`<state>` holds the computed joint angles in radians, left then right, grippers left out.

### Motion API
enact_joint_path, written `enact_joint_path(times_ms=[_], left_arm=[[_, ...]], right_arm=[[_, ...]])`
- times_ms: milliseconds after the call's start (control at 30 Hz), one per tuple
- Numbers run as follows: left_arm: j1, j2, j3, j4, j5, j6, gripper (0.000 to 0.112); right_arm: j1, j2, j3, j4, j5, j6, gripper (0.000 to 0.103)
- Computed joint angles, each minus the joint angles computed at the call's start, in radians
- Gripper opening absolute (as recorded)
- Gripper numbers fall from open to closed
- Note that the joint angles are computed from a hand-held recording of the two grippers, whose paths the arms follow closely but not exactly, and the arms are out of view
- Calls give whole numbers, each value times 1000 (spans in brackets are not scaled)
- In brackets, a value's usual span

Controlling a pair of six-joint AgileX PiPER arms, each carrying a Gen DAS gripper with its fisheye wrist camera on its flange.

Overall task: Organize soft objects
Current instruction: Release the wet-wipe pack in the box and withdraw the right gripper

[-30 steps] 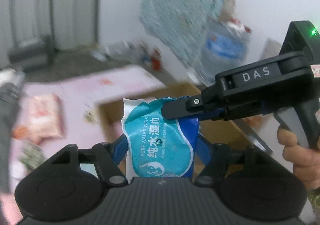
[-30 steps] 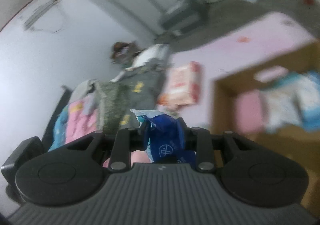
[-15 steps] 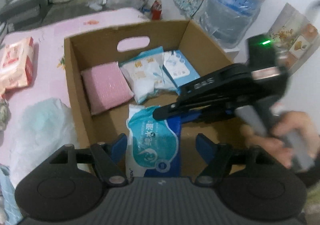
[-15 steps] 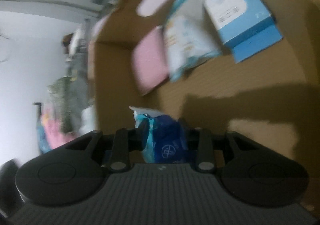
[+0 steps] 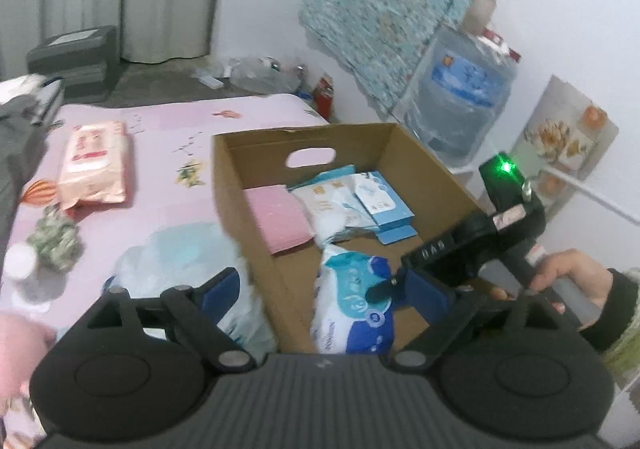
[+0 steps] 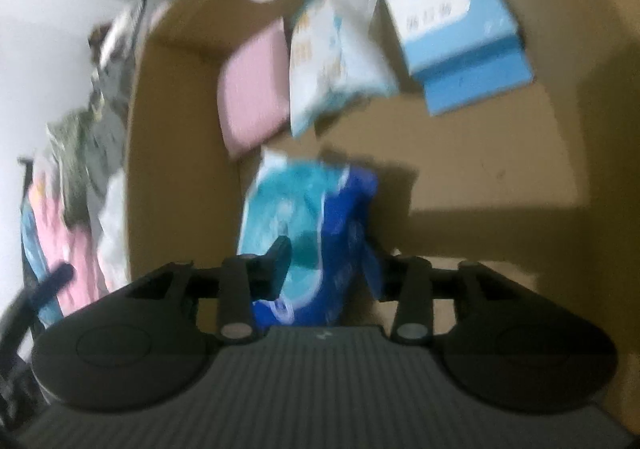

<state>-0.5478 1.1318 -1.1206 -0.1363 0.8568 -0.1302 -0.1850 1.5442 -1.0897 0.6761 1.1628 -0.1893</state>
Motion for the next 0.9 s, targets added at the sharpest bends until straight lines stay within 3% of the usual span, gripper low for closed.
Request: enact_joint_path(times_ms=[200,500,733,900], left_arm=[[112,-123,134,-83,-17,77,95],[295,-222,265,-287,-6,315,95],[311,-257,313,-294,-24,353,95],[322,-301,337,-249,-41,345,96]], right_arm=[[62,14,4,-4,15,37,43],[178,47,-48,-25,-137,6,35],[198,123,-105,22,-180,-54,41],[165,63,-92,24,-168,3,41]])
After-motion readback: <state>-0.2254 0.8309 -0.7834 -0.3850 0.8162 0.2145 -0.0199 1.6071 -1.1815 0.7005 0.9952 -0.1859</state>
